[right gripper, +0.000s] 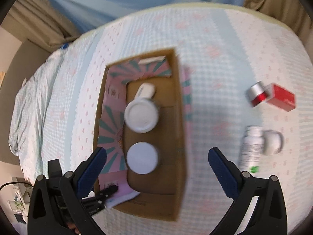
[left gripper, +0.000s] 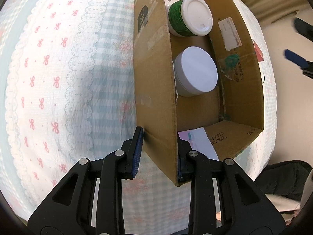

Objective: Organize rigid objects
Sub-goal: 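Withdraw the right gripper from the box toward the remaining items, then grasp the white-and-black L'Oréal jar with the right gripper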

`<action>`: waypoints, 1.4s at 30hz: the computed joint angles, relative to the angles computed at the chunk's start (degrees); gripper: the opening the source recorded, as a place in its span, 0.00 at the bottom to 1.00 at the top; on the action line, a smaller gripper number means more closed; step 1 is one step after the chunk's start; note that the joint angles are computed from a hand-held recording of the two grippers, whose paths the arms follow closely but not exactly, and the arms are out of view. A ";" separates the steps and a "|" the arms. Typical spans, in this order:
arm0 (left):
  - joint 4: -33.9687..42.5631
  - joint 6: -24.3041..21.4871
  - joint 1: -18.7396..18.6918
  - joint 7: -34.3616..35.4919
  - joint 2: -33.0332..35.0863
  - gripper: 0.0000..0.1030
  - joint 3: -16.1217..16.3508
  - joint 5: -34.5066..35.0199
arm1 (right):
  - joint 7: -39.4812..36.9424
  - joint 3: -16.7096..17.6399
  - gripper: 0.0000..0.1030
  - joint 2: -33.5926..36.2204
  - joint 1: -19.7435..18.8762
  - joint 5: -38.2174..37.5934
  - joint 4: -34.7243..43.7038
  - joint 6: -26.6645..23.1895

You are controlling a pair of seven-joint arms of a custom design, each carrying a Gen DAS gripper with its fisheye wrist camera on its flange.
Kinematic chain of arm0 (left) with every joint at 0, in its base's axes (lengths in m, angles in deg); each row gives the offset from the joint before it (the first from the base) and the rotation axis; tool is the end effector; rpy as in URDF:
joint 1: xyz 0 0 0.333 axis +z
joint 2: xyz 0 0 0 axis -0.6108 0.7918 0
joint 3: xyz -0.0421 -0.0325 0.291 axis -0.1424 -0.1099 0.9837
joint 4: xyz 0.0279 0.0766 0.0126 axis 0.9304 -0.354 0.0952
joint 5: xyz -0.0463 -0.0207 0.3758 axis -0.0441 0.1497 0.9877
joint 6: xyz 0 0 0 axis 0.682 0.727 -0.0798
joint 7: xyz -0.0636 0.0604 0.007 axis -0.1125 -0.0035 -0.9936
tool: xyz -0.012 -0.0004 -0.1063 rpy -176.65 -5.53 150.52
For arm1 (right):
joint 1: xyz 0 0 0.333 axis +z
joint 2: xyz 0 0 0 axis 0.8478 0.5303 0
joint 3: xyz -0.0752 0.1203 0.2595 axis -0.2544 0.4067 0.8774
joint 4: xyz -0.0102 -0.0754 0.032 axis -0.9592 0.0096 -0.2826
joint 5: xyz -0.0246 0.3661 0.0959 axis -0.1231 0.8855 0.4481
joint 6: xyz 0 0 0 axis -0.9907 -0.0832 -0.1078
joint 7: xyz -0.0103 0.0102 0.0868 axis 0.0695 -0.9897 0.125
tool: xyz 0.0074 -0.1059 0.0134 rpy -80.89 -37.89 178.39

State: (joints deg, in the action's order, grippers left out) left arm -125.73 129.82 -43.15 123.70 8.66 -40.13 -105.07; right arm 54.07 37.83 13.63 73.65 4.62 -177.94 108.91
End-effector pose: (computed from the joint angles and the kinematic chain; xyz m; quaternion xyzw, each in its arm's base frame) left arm 0.4535 -0.1080 0.2964 0.6662 -0.7192 0.1579 0.1179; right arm 0.4504 0.1399 0.4237 -0.6734 0.7156 0.0004 0.1857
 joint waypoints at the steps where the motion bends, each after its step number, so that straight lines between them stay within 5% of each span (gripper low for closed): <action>1: -0.15 0.14 -0.03 -0.09 -0.05 0.24 -0.03 -0.09 | -0.92 -0.70 1.00 -1.87 -0.43 0.05 -0.94 -0.07; 10: -0.88 0.61 0.00 -1.61 -0.68 0.24 0.14 -0.41 | -3.03 -3.08 1.00 -13.74 -8.95 -11.16 -7.55 -1.89; 21: -3.64 3.37 -0.56 -2.43 -2.10 0.24 0.44 -3.16 | -16.86 -12.34 1.00 -13.96 -14.24 -4.93 -18.00 8.60; 30: -4.39 4.05 -0.88 -4.48 -2.90 0.24 0.43 -0.64 | -32.62 -18.23 1.00 -5.66 -9.53 7.65 -22.12 20.69; 32: -4.19 4.02 -1.07 -5.14 -2.83 0.24 0.41 -0.20 | -35.69 -19.00 0.92 -3.15 -7.58 11.98 -21.62 22.49; 36: -3.99 3.79 -1.17 -5.34 -2.51 0.24 0.68 -2.12 | -37.82 -17.13 0.76 2.18 -7.44 16.92 -19.95 24.65; 42: -4.60 4.64 -1.36 -6.72 -2.99 0.24 0.50 -1.15 | -36.95 -12.12 0.70 6.20 -10.84 16.50 -18.85 26.76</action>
State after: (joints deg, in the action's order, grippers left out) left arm -130.33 134.45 -44.51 116.98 5.68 -39.63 -106.22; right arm 17.12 25.71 19.83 62.80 21.12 -196.79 135.67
